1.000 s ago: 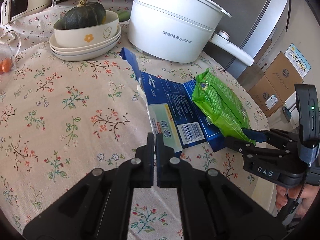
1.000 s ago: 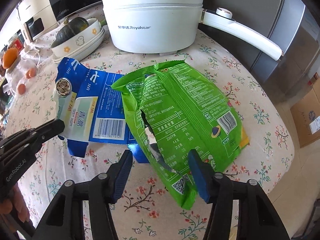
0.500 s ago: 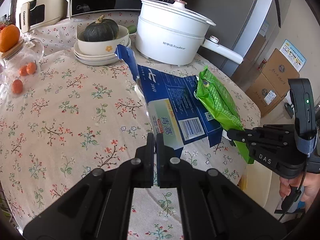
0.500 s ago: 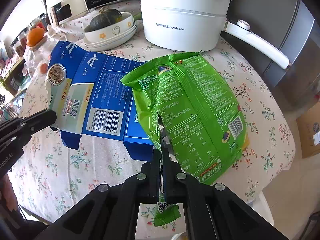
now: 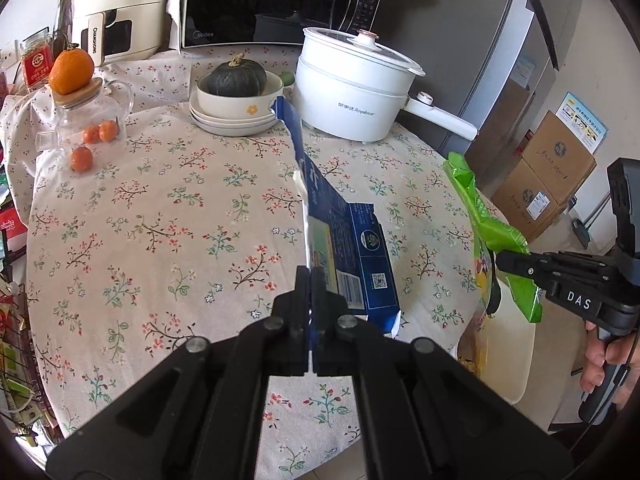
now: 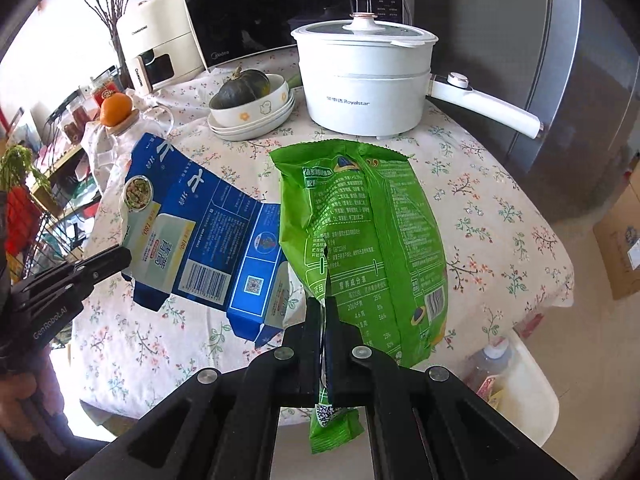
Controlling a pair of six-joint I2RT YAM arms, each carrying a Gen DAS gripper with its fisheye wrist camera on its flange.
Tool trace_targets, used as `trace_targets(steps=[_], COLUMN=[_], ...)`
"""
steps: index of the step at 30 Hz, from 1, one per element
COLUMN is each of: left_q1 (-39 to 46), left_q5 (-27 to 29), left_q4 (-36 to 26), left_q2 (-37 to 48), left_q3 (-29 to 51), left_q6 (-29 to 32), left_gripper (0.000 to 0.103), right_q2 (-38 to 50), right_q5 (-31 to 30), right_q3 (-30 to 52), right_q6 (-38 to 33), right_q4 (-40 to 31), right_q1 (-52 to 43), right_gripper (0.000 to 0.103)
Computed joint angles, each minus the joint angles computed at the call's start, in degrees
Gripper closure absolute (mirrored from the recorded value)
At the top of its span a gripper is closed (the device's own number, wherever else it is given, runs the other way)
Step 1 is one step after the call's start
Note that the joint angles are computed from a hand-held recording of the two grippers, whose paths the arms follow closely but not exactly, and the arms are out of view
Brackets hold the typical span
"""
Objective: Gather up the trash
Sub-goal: 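Carry the carton with the left tool while the right tool carries the green packet over the bin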
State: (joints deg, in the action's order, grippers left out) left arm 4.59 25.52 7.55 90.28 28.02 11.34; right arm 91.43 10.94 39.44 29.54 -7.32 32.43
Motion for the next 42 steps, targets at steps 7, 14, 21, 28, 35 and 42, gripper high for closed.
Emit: trace_targets(steps=[7, 14, 21, 28, 35, 42], left_q1=[0.99, -2.18, -9.96, -20.84, -31.79, -42.96], left_q5=[4.0, 5.99, 4.88, 1.68, -2.16, -8.73], left_q4=[-2.5, -5.66, -5.9, -2.91, 1.56, 8.82], left_q2=[-7.54, -15.44, -19.29, -18.36, -14.85, -5.92], left_q3=[-3.65, -6.37, -7.75, -8.06, -8.06, -7.42], left_q6=[1.66, 1.67, -1.57, -7.03, -12.06, -15.94], left_gripper=[0.102, 0.102, 0.102, 0.102, 0.102, 0.102], right_q2=[-11.23, -22.11, -33.78, -49.19, -56.45, -55.29], right_q5=[1.08, 3.62, 4.52, 0.35, -9.02, -18.54], right_q3=[-6.3, -9.84, -14.72, -19.94, -23.9, -26.06], right_q6=[3.34, 4.66, 4.0, -1.49, -13.71, -26.23], right_q4=[-2.25, -9.17, -16.33, -25.49, -29.61, -29.28], right_q1=[-0.33, 0.09, -2.08, -13.9, -34.6, -53.25], right_gripper=[0.101, 0.101, 0.101, 0.101, 0.101, 0.101])
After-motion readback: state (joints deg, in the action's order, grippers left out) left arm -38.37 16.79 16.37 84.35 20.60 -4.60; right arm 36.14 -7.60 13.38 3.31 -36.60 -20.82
